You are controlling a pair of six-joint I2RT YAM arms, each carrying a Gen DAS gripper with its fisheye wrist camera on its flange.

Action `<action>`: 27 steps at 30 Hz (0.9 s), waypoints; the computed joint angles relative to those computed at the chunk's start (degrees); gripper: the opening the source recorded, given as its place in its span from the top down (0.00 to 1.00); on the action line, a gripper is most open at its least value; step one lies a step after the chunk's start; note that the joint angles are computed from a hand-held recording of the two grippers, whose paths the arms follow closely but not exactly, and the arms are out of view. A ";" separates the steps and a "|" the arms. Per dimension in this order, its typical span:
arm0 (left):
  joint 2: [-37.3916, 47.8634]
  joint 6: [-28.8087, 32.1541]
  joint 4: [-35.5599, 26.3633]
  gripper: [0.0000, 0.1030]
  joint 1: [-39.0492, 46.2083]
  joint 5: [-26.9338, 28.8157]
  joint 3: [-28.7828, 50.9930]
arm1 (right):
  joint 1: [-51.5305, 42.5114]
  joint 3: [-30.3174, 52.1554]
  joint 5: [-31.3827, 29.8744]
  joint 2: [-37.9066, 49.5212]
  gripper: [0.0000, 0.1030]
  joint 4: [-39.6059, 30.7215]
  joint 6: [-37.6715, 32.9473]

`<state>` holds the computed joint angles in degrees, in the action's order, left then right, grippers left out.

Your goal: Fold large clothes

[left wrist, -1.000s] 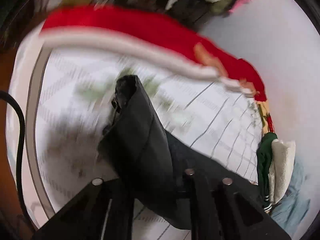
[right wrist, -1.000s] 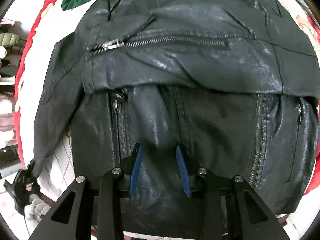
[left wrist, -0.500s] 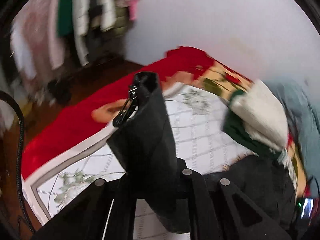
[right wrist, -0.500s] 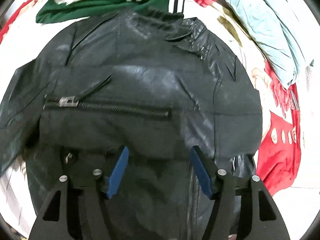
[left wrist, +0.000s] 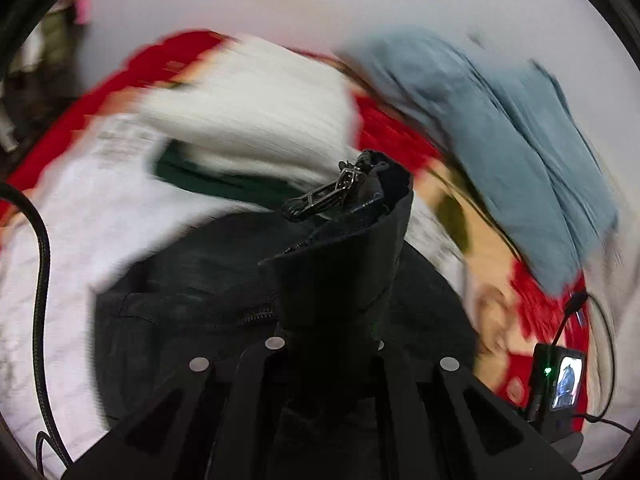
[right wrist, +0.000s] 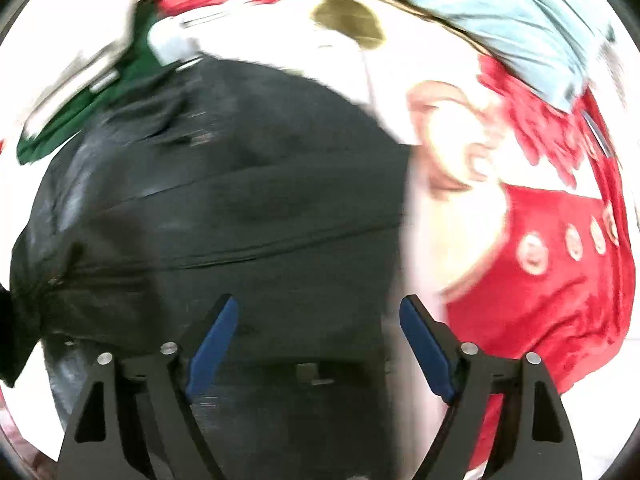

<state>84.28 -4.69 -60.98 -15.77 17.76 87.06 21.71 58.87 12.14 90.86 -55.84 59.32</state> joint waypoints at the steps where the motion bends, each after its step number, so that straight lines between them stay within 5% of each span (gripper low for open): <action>1: 0.44 -2.18 1.24 0.94 -4.44 -0.66 -1.33 | -2.02 -2.93 -0.02 -2.90 0.18 0.23 -1.00; 9: 6.45 -8.43 4.18 0.82 -21.81 -7.33 -5.06 | -25.30 -21.14 -8.31 -20.65 0.18 4.08 -15.02; 11: 6.87 -8.79 3.72 0.51 -21.10 -5.55 -5.31 | -28.92 -23.15 -11.00 -23.63 0.18 4.20 -17.32; 12: 6.58 -8.89 3.12 0.17 -20.11 -4.95 -5.52 | -30.85 -23.94 -12.43 -25.11 0.18 4.27 -18.68; 13: 6.73 -9.71 2.79 0.07 -19.92 -5.09 -4.88 | -31.93 -24.22 -13.43 -26.12 0.18 4.09 -19.54; 21: -0.48 -6.67 -2.76 0.06 -7.73 -10.50 -6.66 | -35.60 -23.81 -27.52 -28.25 0.30 9.29 -21.50; 27: -0.70 -0.12 -1.94 0.06 4.08 -21.34 -11.54 | -28.65 -18.73 -32.70 -16.06 0.30 18.77 -19.06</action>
<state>83.58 -4.81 -62.92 -11.70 -3.59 75.52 -6.94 40.14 -20.56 74.80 -37.06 40.26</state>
